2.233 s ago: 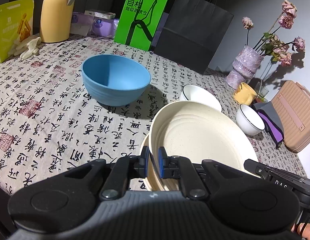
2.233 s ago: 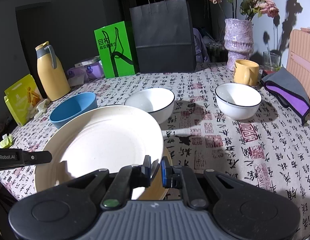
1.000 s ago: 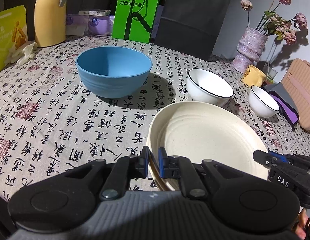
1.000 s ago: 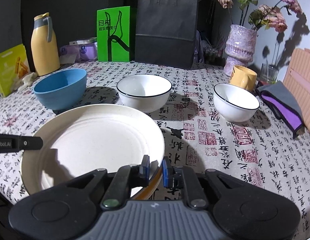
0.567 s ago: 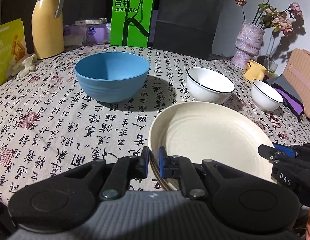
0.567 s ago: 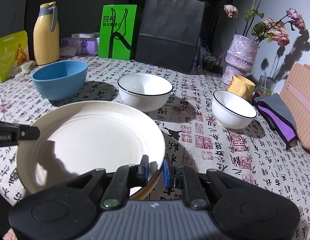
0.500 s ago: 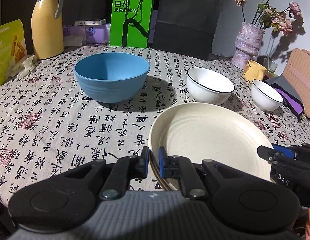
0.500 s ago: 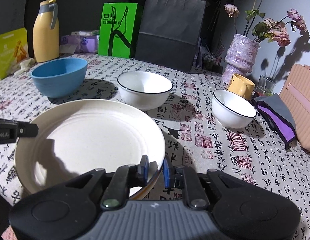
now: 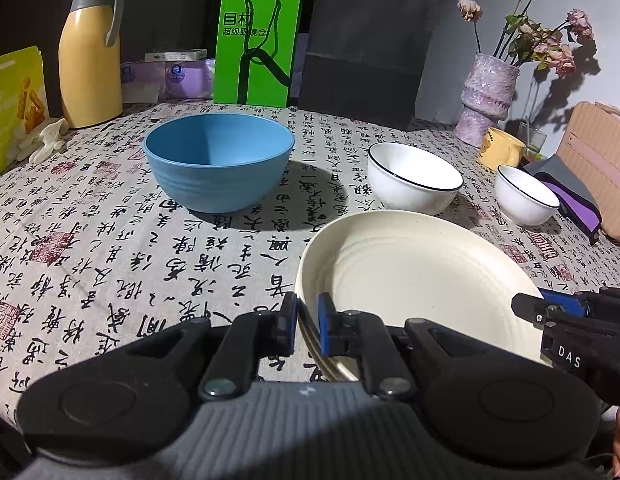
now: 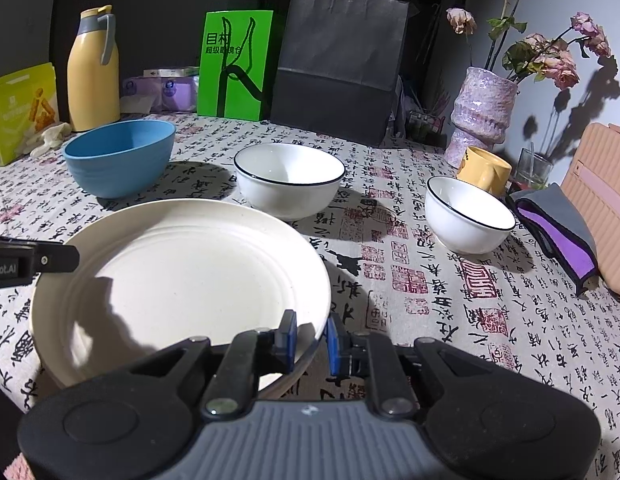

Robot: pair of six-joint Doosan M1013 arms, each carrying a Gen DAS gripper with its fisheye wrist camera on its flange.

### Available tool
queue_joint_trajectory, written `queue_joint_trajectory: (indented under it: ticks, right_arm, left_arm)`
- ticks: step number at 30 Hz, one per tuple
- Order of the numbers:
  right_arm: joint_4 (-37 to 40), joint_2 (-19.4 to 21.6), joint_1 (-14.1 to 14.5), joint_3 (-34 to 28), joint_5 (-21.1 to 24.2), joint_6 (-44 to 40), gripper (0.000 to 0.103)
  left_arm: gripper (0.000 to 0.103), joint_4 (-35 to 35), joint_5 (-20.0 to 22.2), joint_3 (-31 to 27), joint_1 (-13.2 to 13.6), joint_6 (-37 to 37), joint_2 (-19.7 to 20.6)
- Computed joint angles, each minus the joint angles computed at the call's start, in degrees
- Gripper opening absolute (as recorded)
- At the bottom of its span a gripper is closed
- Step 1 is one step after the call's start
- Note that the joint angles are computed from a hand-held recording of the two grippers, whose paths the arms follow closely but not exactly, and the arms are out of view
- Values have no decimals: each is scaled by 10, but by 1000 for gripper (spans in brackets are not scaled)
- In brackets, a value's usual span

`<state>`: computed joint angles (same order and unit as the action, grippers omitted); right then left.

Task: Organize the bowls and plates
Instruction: 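Carry the held cream plate back toward the blue bowl with both tools, then lower the plate onto the cream plate stack and open both tools, then move both tools forward toward the blue bowl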

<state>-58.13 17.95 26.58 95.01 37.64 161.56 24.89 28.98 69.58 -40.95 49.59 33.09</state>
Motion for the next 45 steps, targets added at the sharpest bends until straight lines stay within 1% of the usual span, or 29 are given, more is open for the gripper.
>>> queue_joint_trajectory:
  ticks: [5, 9, 13, 16, 18, 20, 21, 22, 23, 24, 25, 26, 27, 28, 29, 30, 31, 33, 35, 39, 41, 43, 45]
  right_arm:
    - [-21, -1, 1, 7, -7, 21, 16]
    - [-22, -2, 0, 9, -10, 26, 16]
    - [-16, -5, -4, 11, -23, 33, 17]
    - [-6, -9, -9, 16, -43, 43, 21]
    - [-3, -14, -13, 22, -62, 57, 26]
    - [-6, -17, -14, 27, -74, 65, 34]
    - [-11, -18, -14, 28, -76, 69, 38]
    - [-15, -19, -14, 29, -78, 73, 48]
    - [-21, -21, -14, 30, -81, 81, 55]
    - [-27, -23, -15, 32, -86, 88, 58]
    - [-30, -25, -16, 34, -92, 94, 62]
    - [-31, -27, -16, 35, -97, 97, 71]
    - [-34, -29, -17, 36, -101, 100, 75]
    - [-41, -31, -18, 39, -107, 106, 84]
    - [-50, -33, -18, 40, -111, 115, 89]
    - [-57, -36, -18, 43, -116, 123, 91]
    - [-59, -38, -19, 45, -122, 128, 95]
    - [-52, -42, -23, 47, -136, 131, 103]
    - [-45, -44, -26, 49, -145, 129, 103]
    - [-19, -47, -30, 47, -148, 102, 103]
    - [-8, -48, -33, 46, -153, 96, 103]
    - [15, -50, -38, 46, -167, 85, 103]
    - [64, -51, -46, 44, -182, 47, 103]
  left_arm:
    - [11, 10, -10, 6, 0, -9, -1]
    - [11, 4, -16, 8, 1, -6, -2]
    - [12, -19, -28, 13, 5, 4, -5]
    - [13, -49, -39, 16, 10, 19, -6]
    - [16, -80, -46, 17, 14, 39, -8]
    - [26, -85, -53, 20, 15, 43, -10]
    - [38, -80, -60, 23, 15, 39, -12]
    - [45, -70, -66, 26, 15, 29, -14]
    - [46, -61, -72, 28, 15, 20, -16]
    - [49, -61, -77, 30, 15, 20, -17]
    - [55, -66, -80, 31, 16, 22, -18]
    - [59, -68, -84, 32, 18, 22, -19]
    - [68, -72, -91, 35, 19, 23, -21]
    - [76, -77, -101, 39, 21, 25, -24]
    - [80, -78, -110, 42, 22, 25, -26]
    - [87, -78, -116, 45, 24, 25, -28]
    - [95, -79, -122, 48, 25, 25, -30]
    - [103, -87, -133, 53, 27, 35, -34]
    - [103, -112, -134, 54, 30, 64, -36]
    - [103, -148, -119, 49, 35, 102, -37]
    - [103, -152, -120, 51, 38, 103, -39]
    - [103, -147, -120, 51, 40, 98, -40]
    - [103, -151, -120, 50, 42, 103, -41]
